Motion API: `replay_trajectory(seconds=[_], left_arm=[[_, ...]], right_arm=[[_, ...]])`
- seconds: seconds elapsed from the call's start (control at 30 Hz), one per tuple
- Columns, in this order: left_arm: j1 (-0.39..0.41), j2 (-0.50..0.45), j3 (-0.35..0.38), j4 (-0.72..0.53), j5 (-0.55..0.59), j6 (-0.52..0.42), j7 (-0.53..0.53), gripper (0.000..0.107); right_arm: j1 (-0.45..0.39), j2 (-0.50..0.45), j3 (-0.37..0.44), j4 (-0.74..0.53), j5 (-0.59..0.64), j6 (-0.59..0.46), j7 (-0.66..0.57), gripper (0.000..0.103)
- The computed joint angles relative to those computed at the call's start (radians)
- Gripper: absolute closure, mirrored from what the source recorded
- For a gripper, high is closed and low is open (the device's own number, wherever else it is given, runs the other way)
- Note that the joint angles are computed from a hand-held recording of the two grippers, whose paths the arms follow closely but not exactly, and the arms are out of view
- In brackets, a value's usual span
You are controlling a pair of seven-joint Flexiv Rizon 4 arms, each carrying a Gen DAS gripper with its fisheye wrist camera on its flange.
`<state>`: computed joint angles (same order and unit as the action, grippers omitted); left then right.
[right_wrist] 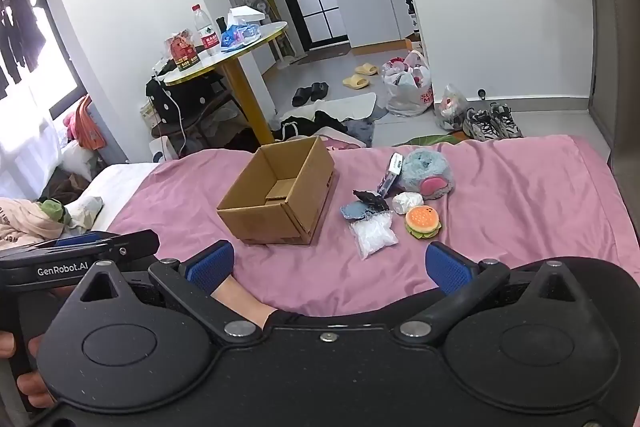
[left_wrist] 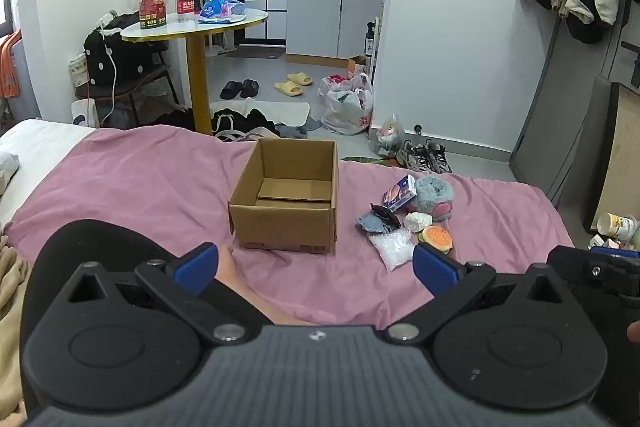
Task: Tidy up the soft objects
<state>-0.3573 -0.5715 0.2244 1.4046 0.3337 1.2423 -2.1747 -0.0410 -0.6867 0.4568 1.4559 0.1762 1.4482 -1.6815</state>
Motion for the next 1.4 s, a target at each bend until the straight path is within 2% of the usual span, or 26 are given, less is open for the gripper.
replay_trajectory(seconds=[0.17,0.2,0.27,0.33,1.4], left_arm=[[-0.01,-0.002,0.009,-0.007,0.009,-0.001,-0.019,0.004],[0.009,0.002,-0.011,0.007,-0.004,0.015,-0.002,0.004],[0.008,0.003,-0.011,0.01,-0.007,0.018,0.005,0.004],[0.014,0.003,-0.013,0.021,-0.011,0.036,0.015,0.004],[0.008,-0.014,-0.038,-0.007,-0.085,0.026,0.108,0.004]], right_arm=[[-0.005,-0.001,0.008,-0.001,0.003,-0.003,-0.013,0.0],[-0.008,-0.001,0.011,-0.002,0.004,-0.003,-0.017,0.0],[0.026,0.002,-0.032,0.006,-0.007,0.009,0.006,0.0],[0.028,0.003,-0.038,0.008,-0.014,0.014,0.014,0.0],[0.002,0.003,-0.019,0.018,-0.044,0.024,0.04,0.0]])
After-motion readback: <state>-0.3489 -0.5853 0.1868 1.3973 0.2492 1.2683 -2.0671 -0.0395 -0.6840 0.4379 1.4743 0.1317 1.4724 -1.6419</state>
